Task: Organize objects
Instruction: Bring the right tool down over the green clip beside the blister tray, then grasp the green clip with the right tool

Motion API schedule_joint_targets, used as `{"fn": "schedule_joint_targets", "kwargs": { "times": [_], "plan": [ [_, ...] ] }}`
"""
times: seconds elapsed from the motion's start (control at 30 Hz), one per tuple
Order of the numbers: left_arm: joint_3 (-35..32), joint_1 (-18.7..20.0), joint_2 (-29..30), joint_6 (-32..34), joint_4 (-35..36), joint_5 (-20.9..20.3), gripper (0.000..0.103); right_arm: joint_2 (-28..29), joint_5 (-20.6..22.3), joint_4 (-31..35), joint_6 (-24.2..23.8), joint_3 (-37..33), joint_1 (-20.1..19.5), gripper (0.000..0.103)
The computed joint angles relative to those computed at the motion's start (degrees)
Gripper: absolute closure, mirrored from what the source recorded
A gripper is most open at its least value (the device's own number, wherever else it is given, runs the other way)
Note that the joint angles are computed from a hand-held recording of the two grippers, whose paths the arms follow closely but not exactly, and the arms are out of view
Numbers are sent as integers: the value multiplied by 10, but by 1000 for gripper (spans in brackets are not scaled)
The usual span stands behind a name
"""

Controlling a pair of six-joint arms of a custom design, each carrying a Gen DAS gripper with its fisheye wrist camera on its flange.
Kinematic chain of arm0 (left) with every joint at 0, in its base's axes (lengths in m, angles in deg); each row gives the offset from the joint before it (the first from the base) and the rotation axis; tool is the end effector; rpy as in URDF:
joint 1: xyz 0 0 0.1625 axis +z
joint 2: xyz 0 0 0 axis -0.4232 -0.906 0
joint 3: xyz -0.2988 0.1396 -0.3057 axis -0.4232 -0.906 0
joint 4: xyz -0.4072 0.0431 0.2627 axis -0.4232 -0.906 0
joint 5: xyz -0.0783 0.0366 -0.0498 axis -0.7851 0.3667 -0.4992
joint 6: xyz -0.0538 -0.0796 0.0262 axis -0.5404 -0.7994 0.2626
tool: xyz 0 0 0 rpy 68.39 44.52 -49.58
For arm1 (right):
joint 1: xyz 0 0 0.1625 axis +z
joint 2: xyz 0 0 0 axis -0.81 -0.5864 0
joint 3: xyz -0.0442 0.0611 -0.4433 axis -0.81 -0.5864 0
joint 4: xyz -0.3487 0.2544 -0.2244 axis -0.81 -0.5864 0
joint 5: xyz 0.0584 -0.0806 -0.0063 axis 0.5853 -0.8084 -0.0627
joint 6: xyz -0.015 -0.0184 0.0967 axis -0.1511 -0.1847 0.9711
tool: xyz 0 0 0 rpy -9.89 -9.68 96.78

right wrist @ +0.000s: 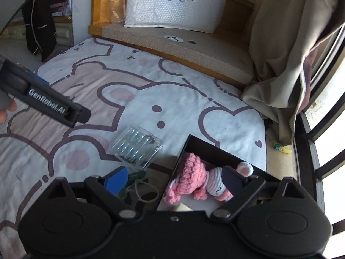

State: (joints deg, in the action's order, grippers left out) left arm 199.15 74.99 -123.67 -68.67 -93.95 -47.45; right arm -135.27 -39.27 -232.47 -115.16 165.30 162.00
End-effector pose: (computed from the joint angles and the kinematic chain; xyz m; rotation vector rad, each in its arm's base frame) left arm -0.1605 -0.5324 0.2292 -0.1850 2.1768 -0.7970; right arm 0.2791 -0.5724 0.0942 1.4004 -2.1355 0.3741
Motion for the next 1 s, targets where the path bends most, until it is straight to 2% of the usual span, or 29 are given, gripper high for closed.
{"fn": "schedule_joint_targets", "kwargs": {
  "times": [0.27,0.37,0.6,0.67,0.73,0.83,0.9,1.0],
  "plan": [
    [-17,26,29,25,-71,-43,0,-10,17,60,-54,3,-11,28],
    [-20,33,31,23,-95,-61,0,-14,25,114,-51,-3,-12,44],
    [-23,41,36,25,-124,-81,2,1,7,90,-58,-7,-4,44],
    [-23,42,37,30,-129,-83,3,3,19,57,-98,-2,-4,49],
    [-23,43,37,36,-136,-85,4,3,28,42,-118,1,-3,49],
    [-21,46,36,40,-147,-89,5,0,37,94,-105,-7,-2,49],
    [-21,48,36,41,-151,-92,6,4,28,125,-101,-14,1,49],
    [-21,52,37,44,-158,-98,8,11,17,179,-71,-30,1,49]
  ]
}}
